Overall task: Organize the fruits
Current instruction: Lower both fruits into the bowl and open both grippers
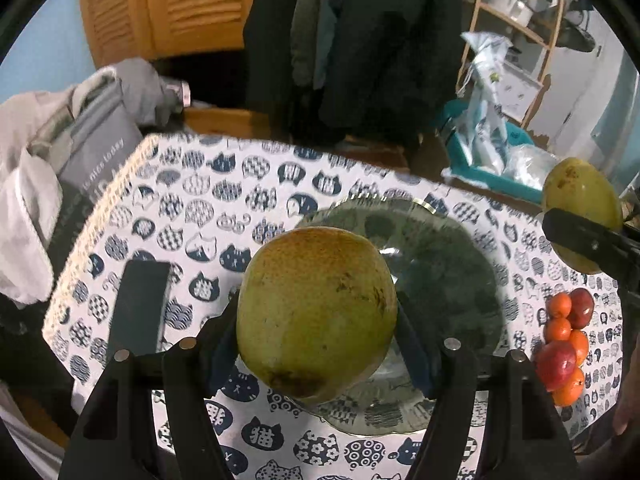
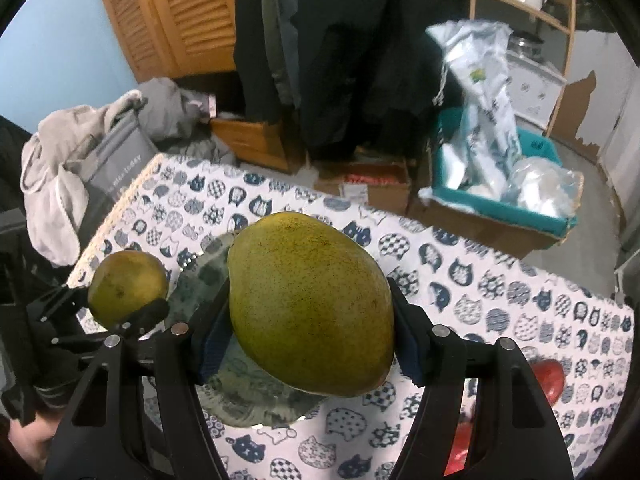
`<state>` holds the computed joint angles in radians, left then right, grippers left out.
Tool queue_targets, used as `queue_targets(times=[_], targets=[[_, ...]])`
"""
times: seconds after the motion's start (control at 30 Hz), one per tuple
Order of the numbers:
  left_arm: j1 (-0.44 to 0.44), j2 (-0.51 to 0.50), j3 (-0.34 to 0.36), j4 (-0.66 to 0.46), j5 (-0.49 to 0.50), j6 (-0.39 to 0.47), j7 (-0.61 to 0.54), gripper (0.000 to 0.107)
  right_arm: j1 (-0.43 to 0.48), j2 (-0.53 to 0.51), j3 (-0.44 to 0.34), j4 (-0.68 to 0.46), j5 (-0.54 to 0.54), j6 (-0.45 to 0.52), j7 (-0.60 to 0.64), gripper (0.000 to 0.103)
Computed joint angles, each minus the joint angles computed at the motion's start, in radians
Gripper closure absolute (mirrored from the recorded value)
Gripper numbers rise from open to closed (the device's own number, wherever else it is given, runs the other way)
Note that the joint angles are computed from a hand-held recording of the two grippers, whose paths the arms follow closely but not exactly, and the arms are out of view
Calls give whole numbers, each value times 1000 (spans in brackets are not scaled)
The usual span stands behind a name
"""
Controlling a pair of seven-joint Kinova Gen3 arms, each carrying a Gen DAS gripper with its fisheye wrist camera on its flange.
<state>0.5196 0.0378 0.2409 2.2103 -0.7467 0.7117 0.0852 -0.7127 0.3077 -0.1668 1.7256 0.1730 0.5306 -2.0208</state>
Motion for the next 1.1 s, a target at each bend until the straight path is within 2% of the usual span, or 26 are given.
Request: queue_targets(times=[0.33, 0.67, 0.97, 1.07, 1.1], targets=[[-29, 128, -92, 25, 80, -170, -99, 36, 7, 125, -10, -52, -66, 38, 60, 33], [3, 208, -168, 3, 181, -224, -222, 36, 4, 167, -4, -68, -90, 52, 89, 33], [-11, 279, -178, -34, 320, -234, -412, 36, 20, 176, -8, -70, -119, 52, 111, 33], [71, 286, -237, -44, 272, -224, -370, 27, 23, 177, -9, -75, -127, 53, 115, 33], [86, 282, -246, -47, 257, -219, -359, 20, 24, 176, -9, -75, -129, 52, 116, 33]])
